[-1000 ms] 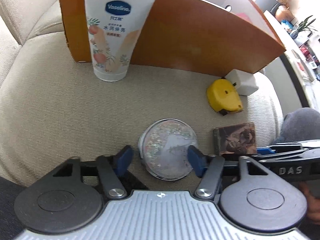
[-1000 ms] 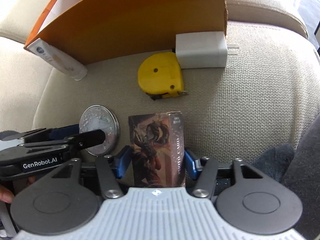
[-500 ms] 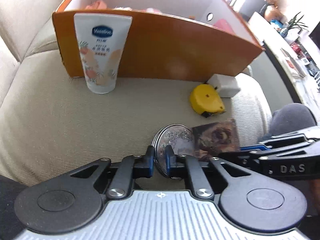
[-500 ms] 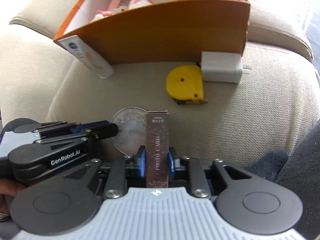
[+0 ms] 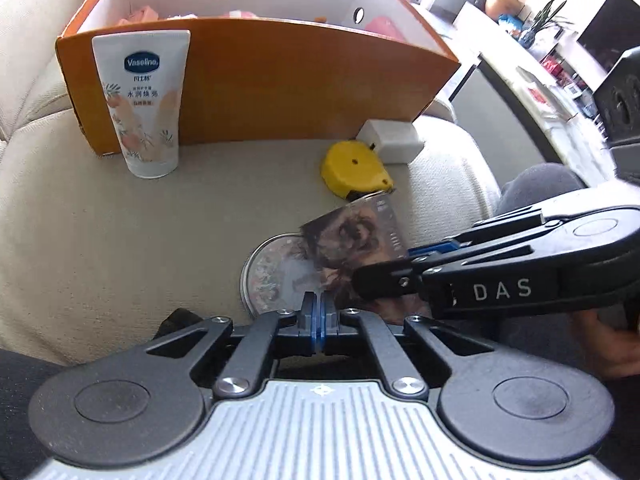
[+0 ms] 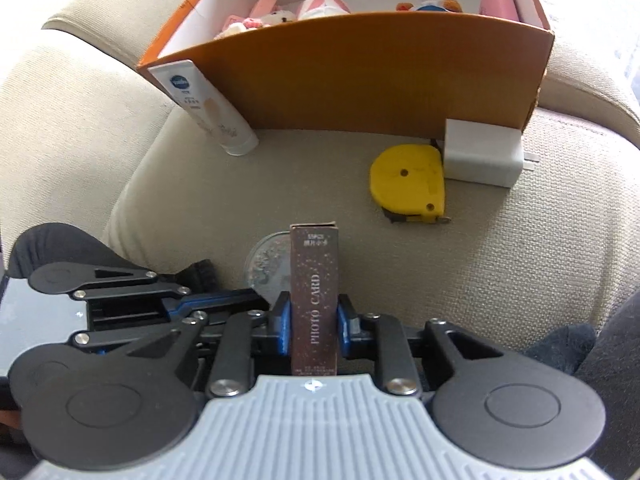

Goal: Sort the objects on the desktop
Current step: 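Lift the compact with the left gripper while the right lifts the PHOTO CARD box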

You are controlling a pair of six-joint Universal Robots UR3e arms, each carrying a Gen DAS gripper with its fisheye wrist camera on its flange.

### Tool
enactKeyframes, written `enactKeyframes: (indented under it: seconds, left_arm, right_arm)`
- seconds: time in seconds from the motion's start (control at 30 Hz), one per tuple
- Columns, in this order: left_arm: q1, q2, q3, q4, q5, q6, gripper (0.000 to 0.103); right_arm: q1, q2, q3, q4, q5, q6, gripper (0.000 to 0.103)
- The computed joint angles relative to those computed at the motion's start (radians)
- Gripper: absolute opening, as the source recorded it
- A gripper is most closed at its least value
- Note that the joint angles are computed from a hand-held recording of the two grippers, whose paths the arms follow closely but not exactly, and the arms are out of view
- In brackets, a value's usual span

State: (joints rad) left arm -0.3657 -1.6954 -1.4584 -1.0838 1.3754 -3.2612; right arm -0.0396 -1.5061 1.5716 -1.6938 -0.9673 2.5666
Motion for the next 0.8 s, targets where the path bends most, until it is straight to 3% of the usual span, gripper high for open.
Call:
enactKeyframes:
  seconds: [0.07,0.13,0.27,0.3,0.33,0.63,0.8]
  left_arm:
    - [-0.006,0.003,-0.003,0.002,0.019,-0.002,0.001]
    - [0.003,0.016,-0.016,0.007,0.021,-0.010,0.009]
    - [0.029,0.051,-0.053,0.020,0.053,-0.058,0.043]
    - [0.042,0.058,-0.061,0.022,0.053,-0.064,0.058]
    - [0.052,0.062,-0.069,0.026,0.053,-0.073,0.063]
    - [0.100,-0.002,-0.069,0.013,-0.031,-0.090,0.068]
    - [0.070,-0.016,-0.095,0.069,-0.006,-0.077,0.072]
  right_arm:
    - [-0.004,-0.006,0.011,-0.008,-0.001,-0.005,0.024]
    - [-0.015,-0.006,0.009,0.009,0.006,-0.014,0.024]
    - [-0.020,-0.012,0.007,-0.002,-0.012,0.012,0.024]
    - [-0.023,-0.014,0.005,-0.010,-0.019,0.023,0.024]
    - [-0.030,-0.016,0.001,-0.013,-0.024,0.028,0.024]
    - [-0.026,0.057,-0.057,0.030,-0.026,0.037,0.024]
    - [-0.013,0.070,-0.052,0.019,-0.027,0.031,0.024]
